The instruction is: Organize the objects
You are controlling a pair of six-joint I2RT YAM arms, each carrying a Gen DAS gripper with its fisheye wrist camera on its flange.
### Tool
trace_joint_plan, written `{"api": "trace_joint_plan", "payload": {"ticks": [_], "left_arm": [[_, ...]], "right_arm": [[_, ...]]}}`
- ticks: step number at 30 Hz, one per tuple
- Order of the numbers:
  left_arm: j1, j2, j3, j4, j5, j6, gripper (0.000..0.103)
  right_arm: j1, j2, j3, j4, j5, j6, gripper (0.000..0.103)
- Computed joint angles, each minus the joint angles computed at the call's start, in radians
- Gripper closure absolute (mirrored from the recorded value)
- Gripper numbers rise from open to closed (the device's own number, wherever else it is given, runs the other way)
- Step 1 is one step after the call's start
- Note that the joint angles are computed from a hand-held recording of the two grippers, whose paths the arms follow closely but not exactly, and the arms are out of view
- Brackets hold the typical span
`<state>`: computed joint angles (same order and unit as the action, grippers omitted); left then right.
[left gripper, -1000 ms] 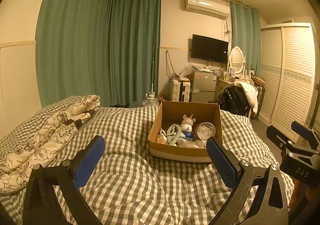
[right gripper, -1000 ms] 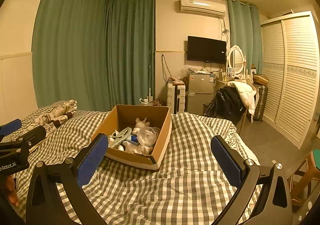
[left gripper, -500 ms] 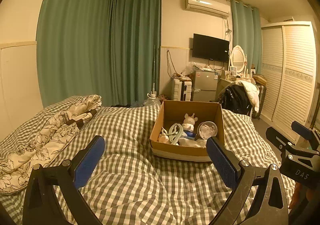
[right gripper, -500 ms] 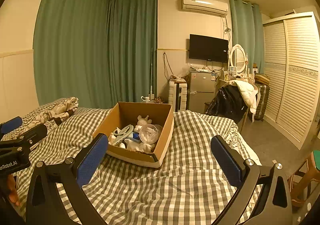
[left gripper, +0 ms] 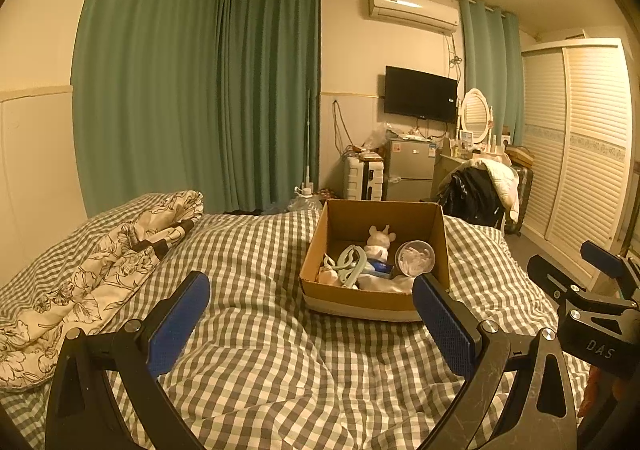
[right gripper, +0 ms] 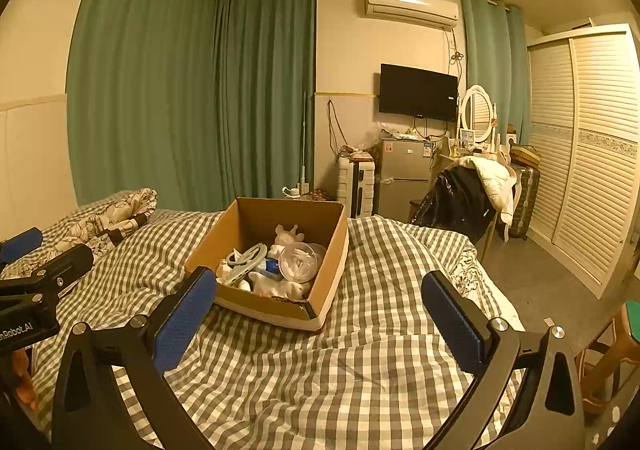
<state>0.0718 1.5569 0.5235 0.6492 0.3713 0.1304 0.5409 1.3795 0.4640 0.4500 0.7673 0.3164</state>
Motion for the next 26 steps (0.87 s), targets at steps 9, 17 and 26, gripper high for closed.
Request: {"api": "trace_joint_plan", "payload": {"ticks": [9,17,26], "left_arm": [[0.001,0.0,0.001,-0.001,0.002,0.002,0.0],[0.006,0.004,0.004,-0.005,0.006,0.007,0.0],[0.01,0.005,0.007,-0.012,0.009,0.013,0.0]], "right_arm": [[-0.001,-0.001,-0.001,0.001,-0.002,-0.001,0.0],[-0.005,0.01,-0.003,0.008,-0.009,0.001,0.0],[0.0,0.025,-0.002,0.011,-0.007,0.008,0.0]]}}
